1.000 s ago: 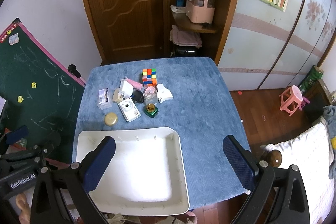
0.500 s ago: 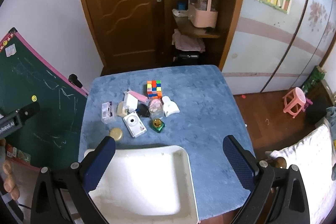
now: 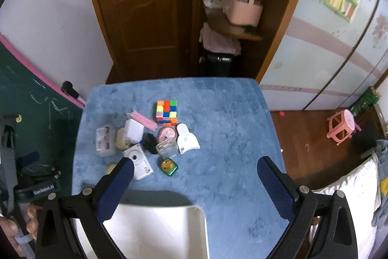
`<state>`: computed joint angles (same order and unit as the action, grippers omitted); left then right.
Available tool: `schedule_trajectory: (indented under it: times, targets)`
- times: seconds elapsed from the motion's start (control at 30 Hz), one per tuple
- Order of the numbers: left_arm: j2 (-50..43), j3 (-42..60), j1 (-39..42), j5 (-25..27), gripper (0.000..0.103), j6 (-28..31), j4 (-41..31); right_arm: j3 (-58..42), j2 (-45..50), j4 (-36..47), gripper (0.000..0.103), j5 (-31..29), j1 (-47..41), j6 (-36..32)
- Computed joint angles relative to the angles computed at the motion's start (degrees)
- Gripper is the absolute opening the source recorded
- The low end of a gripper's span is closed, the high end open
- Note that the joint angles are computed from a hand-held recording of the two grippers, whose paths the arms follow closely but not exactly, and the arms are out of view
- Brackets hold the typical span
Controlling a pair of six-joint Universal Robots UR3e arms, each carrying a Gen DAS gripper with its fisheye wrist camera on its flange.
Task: Organize rigid objects
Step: 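Move the left tool toward the gold round tin and lower over it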
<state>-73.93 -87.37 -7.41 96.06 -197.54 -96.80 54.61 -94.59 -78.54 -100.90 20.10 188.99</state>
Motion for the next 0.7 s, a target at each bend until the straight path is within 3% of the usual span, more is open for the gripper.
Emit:
schedule_trajectory:
  times: [0.1,0.33,0.6,0.7]
  targets:
    - [-3.1,-4.4,0.2,0.2,0.099,-2.5,2.9,7.7,0.7,-6.4,0.097,5.0,-6.5,-5.4]
    - [-10.9,-8.8,-0.2,-1.0,0.099,-8.4,6.5,18.9,9.7,-18.4,0.087,8.2,-12.1,-12.8]
    - [-13.7,-12.5,0.6,-3.2,0.099,-10.9,8.2,12.0,27.4,-16.6,0.080,16.0,-16.5,-11.5]
    - [-11.9,-15.5,2.2,-4.5,0.099,-10.8,9.7,7.7,31.7,-14.4,0.079,16.0,-15.3,-11.8]
